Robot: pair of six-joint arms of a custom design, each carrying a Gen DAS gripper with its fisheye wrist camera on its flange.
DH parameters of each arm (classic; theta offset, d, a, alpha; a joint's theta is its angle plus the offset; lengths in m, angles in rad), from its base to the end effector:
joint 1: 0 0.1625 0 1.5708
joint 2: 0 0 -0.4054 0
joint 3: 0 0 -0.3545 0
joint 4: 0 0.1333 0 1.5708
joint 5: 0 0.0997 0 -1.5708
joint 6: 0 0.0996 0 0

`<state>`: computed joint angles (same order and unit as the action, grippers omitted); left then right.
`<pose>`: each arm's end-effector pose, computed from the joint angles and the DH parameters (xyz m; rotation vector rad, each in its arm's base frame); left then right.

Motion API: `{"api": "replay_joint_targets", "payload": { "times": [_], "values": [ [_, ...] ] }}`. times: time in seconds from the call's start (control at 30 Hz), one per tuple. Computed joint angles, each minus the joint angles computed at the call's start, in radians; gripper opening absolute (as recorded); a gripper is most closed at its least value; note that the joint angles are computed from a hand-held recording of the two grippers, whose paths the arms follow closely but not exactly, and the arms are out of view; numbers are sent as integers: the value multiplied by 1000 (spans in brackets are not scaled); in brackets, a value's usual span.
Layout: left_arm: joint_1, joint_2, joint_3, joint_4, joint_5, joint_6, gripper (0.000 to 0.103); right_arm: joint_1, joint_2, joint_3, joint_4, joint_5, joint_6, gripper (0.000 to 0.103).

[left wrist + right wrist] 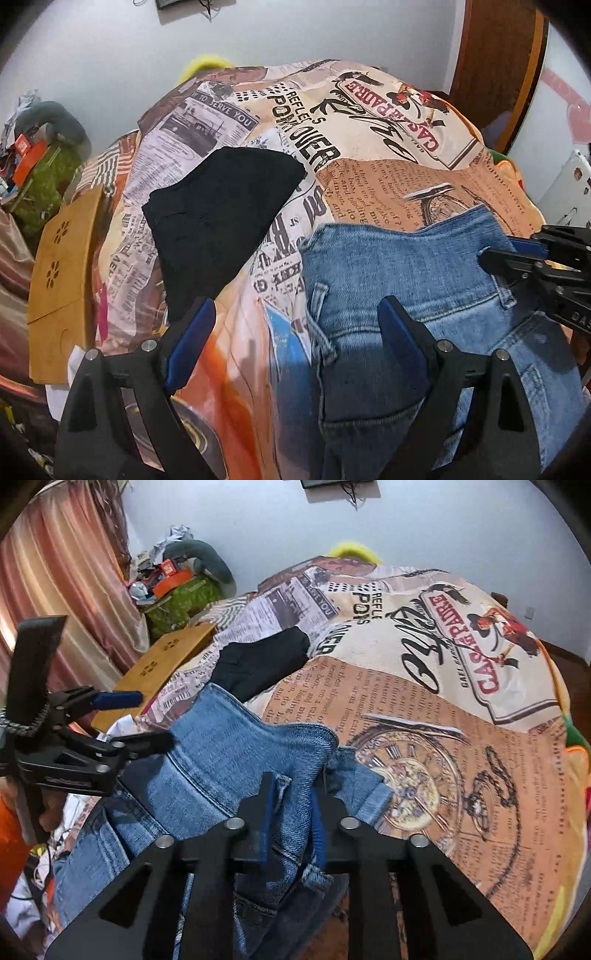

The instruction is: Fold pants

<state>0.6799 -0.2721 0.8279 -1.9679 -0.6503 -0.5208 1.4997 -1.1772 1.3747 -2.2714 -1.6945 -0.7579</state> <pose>-0.4733 -0.6560 0.0091 0.5073 2.2220 -0.5946 0.0754 -0.6451 0.4288 0.8910 -2.6229 0.5824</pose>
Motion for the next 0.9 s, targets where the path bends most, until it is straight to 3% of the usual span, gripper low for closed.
{"api": "replay_joint_targets", "payload": {
  "times": [0.23,0.33,0.6,0.73,0.9],
  "values": [
    [14,58,-91,-17,4,69,91,16,-23,37,-118,4,-125,11],
    [28,86,-126,-10,-11,74,91,4,23,-3,-103,-47,-116,11],
    [50,90,-149,6,-67,39,91,-10,58,-58,-29,-90,-69,15],
    [16,27,-62,-23,-38,25,90,3,31,-65,3,-103,-23,20],
    [-28,-95,130,-125,-85,12,90,1,-44,-30,38,-67,6,26]
  ]
}}
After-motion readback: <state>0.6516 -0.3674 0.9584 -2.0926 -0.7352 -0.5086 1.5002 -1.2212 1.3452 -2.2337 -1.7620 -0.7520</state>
